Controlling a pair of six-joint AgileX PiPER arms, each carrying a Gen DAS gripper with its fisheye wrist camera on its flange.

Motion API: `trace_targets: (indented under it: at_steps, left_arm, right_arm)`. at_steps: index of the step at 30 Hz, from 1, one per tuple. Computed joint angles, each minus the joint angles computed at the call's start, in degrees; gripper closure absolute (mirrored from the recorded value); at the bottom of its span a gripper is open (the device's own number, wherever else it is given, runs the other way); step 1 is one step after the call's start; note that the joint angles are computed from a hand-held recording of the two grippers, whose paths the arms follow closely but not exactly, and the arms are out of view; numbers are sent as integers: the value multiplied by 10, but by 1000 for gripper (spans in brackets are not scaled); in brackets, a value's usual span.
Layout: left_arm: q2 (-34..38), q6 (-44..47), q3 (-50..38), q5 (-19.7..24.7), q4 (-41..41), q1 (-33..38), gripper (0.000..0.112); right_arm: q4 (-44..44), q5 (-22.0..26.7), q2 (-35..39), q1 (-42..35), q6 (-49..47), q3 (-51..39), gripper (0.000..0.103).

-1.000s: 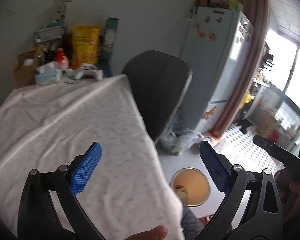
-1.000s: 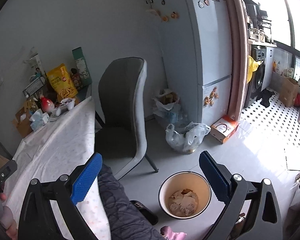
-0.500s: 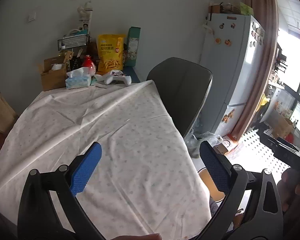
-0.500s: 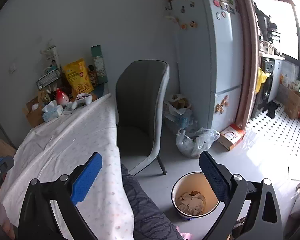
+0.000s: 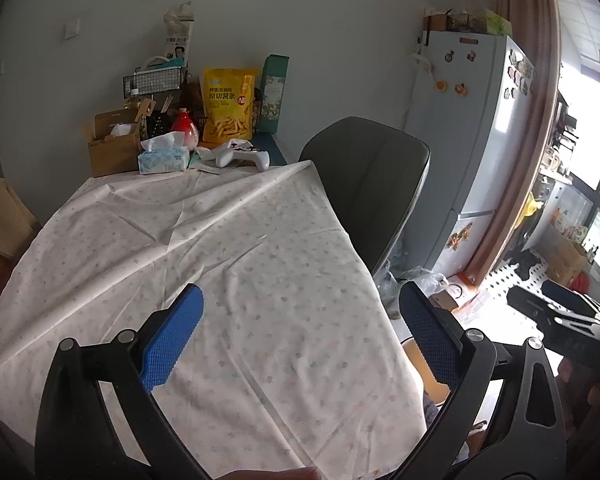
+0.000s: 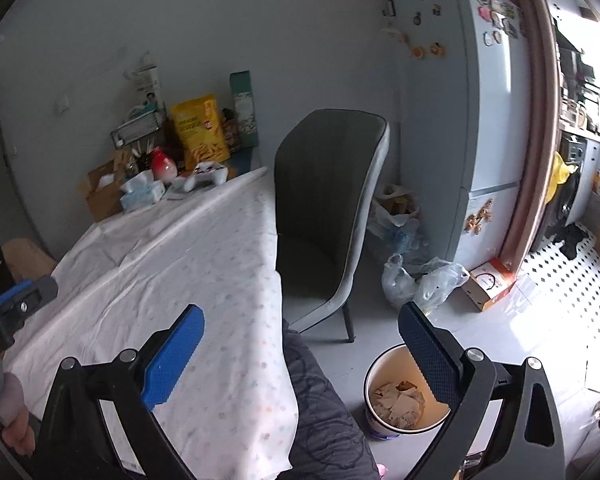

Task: Collect trash

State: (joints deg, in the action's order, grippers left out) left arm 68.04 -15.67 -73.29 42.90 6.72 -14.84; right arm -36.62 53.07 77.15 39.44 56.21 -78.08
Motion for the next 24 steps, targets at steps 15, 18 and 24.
trace_targets:
  at_steps: [15, 18, 24]
  left_arm:
    - [4, -2, 5, -2, -3, -1, 15]
    - [3, -6, 6, -1, 0, -4, 15]
    - [1, -9, 10, -4, -1, -2, 15]
  right_arm:
    - [19, -18, -1, -7, -30, 6, 8]
    - [20, -17, 0, -7, -33, 5, 8]
    - [21, -18, 1, -4, -38, 4, 8]
